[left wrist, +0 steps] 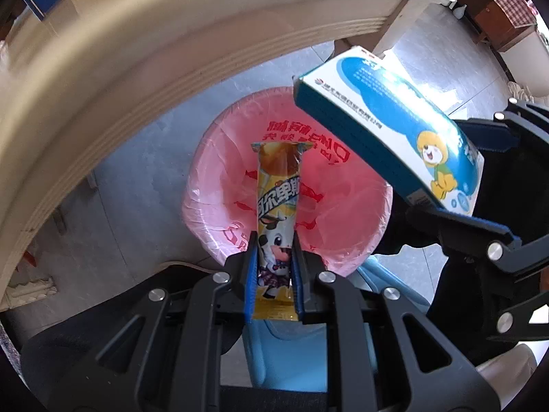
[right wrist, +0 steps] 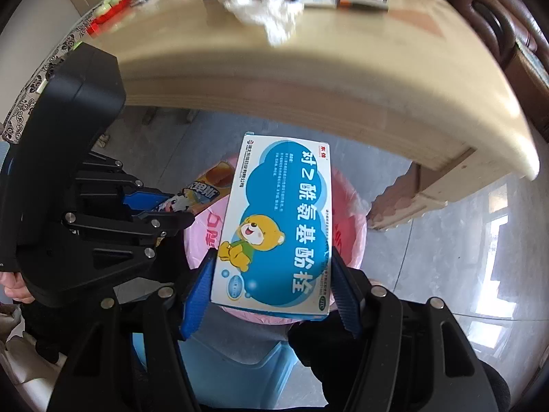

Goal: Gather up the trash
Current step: 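Carry the snack bar and blue medicine box over the pink trash bin, then open both tools to drop the snack bar and medicine box into the bin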

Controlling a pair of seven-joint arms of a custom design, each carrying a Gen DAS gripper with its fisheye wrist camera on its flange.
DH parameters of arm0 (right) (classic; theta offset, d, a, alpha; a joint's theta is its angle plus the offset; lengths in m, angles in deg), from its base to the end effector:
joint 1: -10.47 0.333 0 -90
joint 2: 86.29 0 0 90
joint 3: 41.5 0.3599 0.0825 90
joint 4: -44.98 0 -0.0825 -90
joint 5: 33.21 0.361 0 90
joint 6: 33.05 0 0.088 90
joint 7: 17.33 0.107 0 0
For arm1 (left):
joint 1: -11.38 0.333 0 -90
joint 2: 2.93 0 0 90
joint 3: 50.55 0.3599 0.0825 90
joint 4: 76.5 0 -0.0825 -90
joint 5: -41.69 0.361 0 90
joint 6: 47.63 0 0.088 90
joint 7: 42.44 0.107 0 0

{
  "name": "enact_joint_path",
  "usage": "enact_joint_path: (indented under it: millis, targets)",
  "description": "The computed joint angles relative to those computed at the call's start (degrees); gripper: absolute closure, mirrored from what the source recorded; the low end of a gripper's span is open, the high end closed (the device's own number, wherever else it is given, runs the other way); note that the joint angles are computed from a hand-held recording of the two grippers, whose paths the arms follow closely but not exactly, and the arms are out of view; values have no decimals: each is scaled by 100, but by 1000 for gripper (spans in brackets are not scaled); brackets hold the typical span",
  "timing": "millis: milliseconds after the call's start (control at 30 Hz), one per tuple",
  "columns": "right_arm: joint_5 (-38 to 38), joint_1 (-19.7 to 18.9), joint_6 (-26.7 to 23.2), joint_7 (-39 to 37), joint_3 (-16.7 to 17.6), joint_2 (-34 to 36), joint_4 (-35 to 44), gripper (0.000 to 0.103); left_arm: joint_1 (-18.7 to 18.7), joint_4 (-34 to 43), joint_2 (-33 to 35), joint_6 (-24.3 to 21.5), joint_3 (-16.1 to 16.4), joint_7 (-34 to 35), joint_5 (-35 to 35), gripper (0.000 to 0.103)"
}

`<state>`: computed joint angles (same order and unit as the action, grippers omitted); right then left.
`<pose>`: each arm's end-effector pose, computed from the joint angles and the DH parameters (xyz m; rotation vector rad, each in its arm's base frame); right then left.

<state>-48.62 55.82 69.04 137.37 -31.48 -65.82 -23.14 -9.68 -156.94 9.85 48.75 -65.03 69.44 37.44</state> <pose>0.4219 0.5233 0.6536 -1.8518 2.1667 -0.2015 0.5095 -0.3480 0.6303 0.8819 -2.9429 0.1980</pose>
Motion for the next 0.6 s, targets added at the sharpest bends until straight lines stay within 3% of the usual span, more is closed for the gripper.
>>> enact_joint_path:
  millis: [133, 233, 600]
  targets:
    - [111, -91, 118, -82, 6, 32, -177, 42, -20, -2, 161, -36, 14, -81, 13, 85]
    - [337, -232, 402, -123, 31, 6, -457, 42, -40, 101, 370, -187, 25, -163, -7, 85]
    - [877, -512, 624, -472, 78, 261, -661, 42, -66, 539, 989, -829, 108, -557, -120, 85]
